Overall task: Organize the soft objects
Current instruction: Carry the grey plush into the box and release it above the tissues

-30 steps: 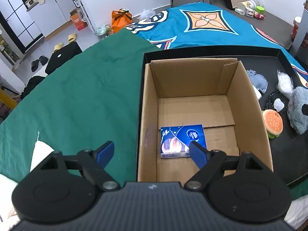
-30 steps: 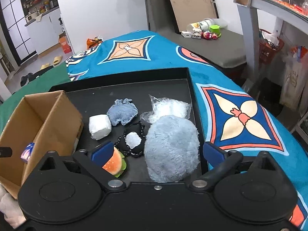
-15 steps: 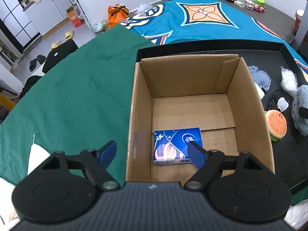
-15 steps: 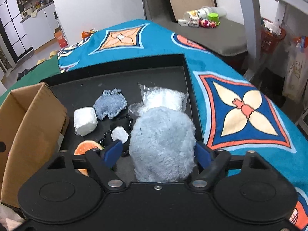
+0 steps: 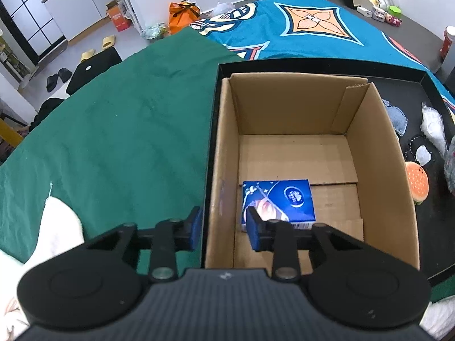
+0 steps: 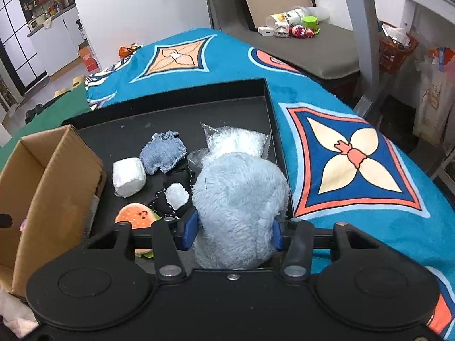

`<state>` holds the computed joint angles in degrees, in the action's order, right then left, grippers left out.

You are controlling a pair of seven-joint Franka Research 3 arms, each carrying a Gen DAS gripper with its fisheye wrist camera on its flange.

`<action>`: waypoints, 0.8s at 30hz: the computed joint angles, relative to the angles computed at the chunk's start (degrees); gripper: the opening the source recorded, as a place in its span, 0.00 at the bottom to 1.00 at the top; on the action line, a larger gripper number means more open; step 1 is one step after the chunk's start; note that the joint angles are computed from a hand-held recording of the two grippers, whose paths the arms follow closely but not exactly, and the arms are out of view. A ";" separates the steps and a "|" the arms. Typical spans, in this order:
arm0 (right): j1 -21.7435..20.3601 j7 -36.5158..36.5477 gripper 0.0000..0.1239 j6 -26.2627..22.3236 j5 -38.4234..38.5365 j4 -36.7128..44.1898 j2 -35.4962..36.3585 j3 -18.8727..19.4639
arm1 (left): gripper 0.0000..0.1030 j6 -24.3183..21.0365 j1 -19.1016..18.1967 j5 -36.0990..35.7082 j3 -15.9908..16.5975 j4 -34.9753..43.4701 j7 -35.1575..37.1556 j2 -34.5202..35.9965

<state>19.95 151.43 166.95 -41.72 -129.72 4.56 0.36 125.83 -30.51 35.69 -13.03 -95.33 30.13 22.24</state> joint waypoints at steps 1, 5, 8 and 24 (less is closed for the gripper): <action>0.11 0.30 0.39 -0.01 -0.33 -0.13 -0.44 0.01 | 0.31 0.37 0.09 -0.01 0.04 -0.52 -0.29 -0.33; -0.01 0.66 0.39 -0.26 -1.02 -0.23 -1.92 0.94 | 0.31 1.95 0.87 -0.43 -0.06 -3.19 -1.40 -2.11; -0.17 0.22 0.39 -0.43 -1.02 0.15 -2.68 2.01 | 0.31 3.29 1.48 -0.60 -0.25 -4.92 -1.92 -3.17; 3.70 -9.17 0.39 -1.36 3.73 8.25 -0.37 4.95 | 0.11 16.11 4.19 0.09 -0.43 -14.10 -5.62 -7.62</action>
